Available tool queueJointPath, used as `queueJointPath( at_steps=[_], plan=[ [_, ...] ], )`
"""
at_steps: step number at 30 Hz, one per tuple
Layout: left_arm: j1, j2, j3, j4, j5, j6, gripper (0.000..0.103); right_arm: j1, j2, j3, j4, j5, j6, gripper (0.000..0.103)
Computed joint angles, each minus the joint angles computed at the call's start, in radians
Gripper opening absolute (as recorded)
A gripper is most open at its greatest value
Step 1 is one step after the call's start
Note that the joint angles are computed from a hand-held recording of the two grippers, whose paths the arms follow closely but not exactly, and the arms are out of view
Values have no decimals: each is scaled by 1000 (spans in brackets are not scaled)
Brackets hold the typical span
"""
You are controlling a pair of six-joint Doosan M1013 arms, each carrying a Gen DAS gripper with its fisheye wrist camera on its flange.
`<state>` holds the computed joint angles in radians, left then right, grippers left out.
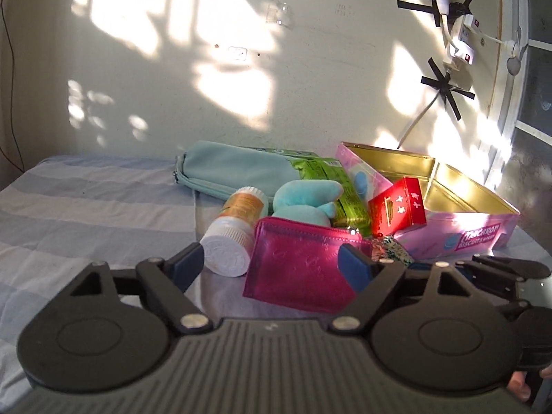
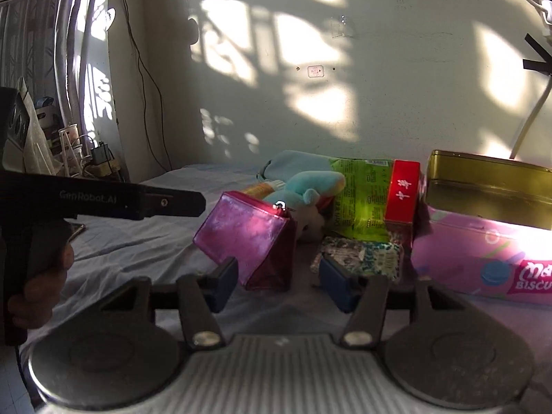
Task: Organize objects
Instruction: 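Grasp the magenta pouch with the left gripper, then carry the magenta pouch into the pink tin and open the left gripper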
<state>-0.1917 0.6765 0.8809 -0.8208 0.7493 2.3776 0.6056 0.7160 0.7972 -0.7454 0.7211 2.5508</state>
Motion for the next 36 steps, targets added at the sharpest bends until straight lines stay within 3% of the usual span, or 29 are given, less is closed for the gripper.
queueJointPath(
  at_steps=[4,6,10,12,15,18,22,23,24,26,29,30,31,33,36],
  plan=[
    [8,70,-111,1,162,-87,59,-25,53,-97,177,15,-130,52],
    [5,72,-107,3,170,-93,53,-34,69,-121,240,19,-169,38],
    [1,33,-38,-6,140,-99,50,-35,52,-80,234,-23,-121,36],
    [0,4,2,-44,118,-79,49,-30,15,-18,163,-70,-56,34],
    [-15,-15,9,-126,123,-9,49,-13,-56,101,-107,-127,144,34],
    [-49,1,-32,-184,146,42,49,-1,-102,171,-366,-51,323,34],
    [-117,56,-137,-222,179,97,48,-8,-164,274,-602,67,526,32],
    [-131,79,-178,-227,209,100,36,-15,-178,298,-632,85,553,18],
    [-148,101,-218,-219,236,95,25,-26,-188,315,-630,88,553,15],
    [-180,126,-259,-182,223,87,25,-44,-191,323,-610,143,536,15],
    [-200,223,-436,-149,344,-40,30,-82,-192,341,-543,154,535,16],
    [-207,240,-466,-127,351,-86,31,-90,-188,342,-531,173,543,19],
    [-211,241,-468,-108,339,-106,32,-94,-184,345,-544,195,572,21],
    [-218,223,-433,-91,294,-102,40,-100,-186,363,-575,217,655,49],
    [-215,175,-345,-96,228,-43,44,-95,-194,389,-642,247,709,50]
  ],
)
